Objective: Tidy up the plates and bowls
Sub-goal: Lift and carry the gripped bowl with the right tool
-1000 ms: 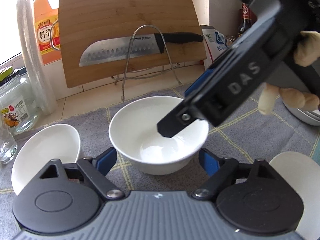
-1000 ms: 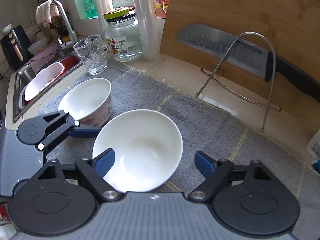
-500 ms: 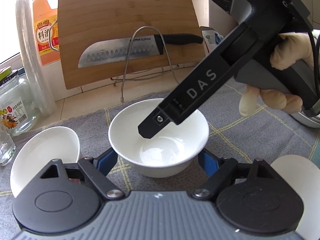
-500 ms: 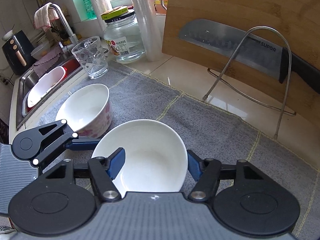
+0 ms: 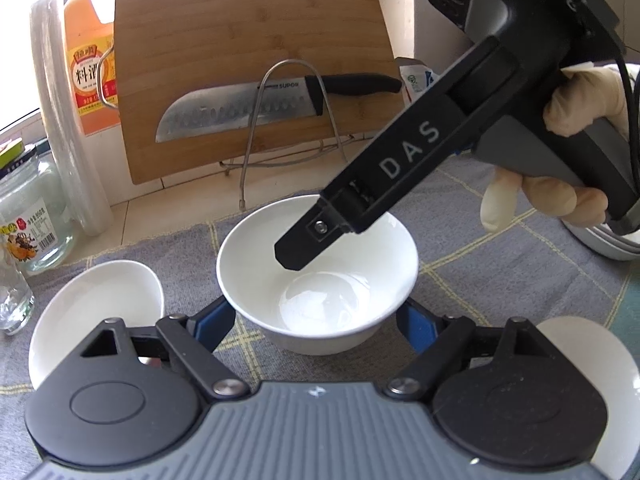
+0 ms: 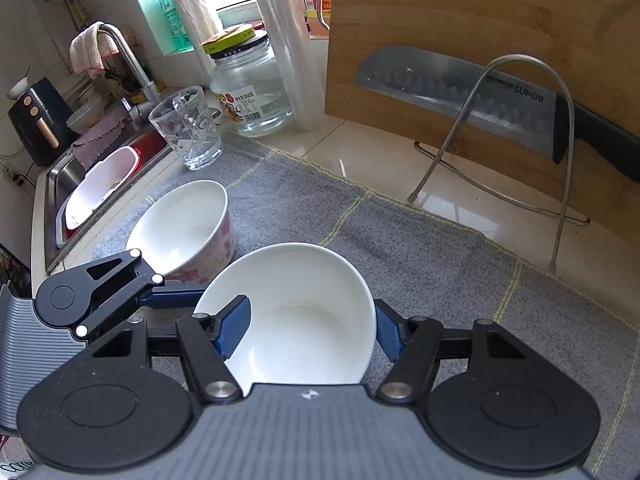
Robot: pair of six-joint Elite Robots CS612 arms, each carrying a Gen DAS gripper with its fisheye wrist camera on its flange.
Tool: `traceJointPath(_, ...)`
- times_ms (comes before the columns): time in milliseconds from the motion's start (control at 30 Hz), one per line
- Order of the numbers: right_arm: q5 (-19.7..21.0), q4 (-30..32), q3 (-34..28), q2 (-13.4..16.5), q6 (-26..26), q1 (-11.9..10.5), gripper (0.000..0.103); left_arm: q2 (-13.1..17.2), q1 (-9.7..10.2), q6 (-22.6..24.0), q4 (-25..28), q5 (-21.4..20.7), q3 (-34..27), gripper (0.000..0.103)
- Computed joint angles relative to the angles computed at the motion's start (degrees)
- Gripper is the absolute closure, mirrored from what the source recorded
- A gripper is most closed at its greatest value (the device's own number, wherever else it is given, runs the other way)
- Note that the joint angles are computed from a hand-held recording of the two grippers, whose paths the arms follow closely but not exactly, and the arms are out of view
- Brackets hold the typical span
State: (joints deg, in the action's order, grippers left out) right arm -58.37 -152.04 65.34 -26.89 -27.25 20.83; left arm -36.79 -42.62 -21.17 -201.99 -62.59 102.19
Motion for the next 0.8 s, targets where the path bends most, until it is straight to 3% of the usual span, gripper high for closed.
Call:
traceJointPath(433, 3.82, -4.53, 6.82, -4.45, 0.91, -1.22, 0.032, -2.98, -2.11, 0.1, 0.14, 2.45, 2.34, 0.016)
traceJointPath(800, 4.86, -7.7, 14.02, -8.46, -0.7, -2.02, 0.032, -5.03, -4.98, -3.08, 0.44, 4.39, 4.83, 0.016)
